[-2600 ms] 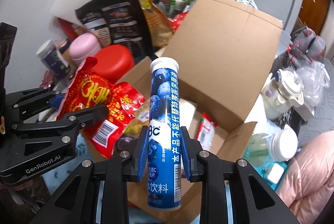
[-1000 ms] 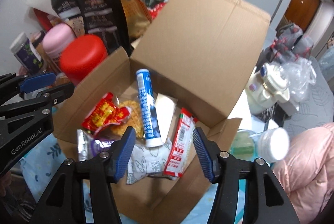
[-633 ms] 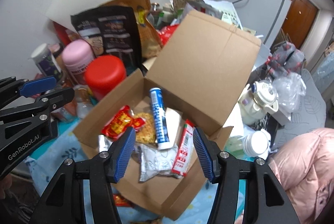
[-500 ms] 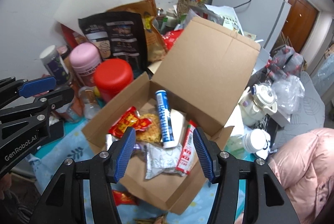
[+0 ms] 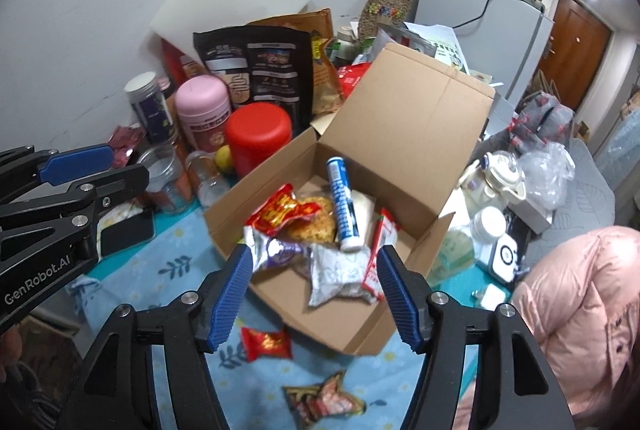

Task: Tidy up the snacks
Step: 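Move both tools back over the cloth toward the last two snacks, then grasp the small red candy with left tool while right tool grasps the gold-brown snack bag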

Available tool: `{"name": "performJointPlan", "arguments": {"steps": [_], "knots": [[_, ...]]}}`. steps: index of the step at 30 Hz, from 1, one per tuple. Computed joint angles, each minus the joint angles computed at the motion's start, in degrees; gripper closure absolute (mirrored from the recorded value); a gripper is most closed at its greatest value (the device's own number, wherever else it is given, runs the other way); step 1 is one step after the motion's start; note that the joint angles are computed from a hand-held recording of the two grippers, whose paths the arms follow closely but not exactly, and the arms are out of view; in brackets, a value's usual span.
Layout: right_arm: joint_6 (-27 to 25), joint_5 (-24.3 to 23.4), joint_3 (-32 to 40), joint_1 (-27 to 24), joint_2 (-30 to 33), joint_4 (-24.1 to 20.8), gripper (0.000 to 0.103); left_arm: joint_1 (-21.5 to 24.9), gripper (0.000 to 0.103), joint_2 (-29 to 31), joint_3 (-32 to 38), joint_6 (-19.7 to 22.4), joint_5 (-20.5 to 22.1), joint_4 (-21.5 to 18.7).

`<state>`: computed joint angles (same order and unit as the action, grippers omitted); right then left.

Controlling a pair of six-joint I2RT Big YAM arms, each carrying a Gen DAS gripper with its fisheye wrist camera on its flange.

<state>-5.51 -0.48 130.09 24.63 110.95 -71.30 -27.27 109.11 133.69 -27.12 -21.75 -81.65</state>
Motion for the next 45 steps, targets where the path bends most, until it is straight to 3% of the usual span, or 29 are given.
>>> {"name": "performJointPlan", "arguments": {"steps": [14,23,32,45], "knots": [[3.3,-0.4,-19.2,2.3,-9.0,4.2,0.038,-1.7,0.066,-9.1,-18.7,-4.9,3.1,4.8],[6.7,-0.5,-26.3,2.2,-10.8,4.0,0.038,-1.9,0.066,-10.8,-25.9,-5.7,7.7,7.7],[9.0,-0.3,-28.3,1.1,-8.7,0.6,0.038,-2.1,0.066,-8.4,-28.3,-4.9,13.5,8.2],[13.6,-3.3,-28.8,-2.8,-5.2,-3.0,0.038,-1.2,0.066,0.0,-23.9,0.1,21.1,7.8]]}}
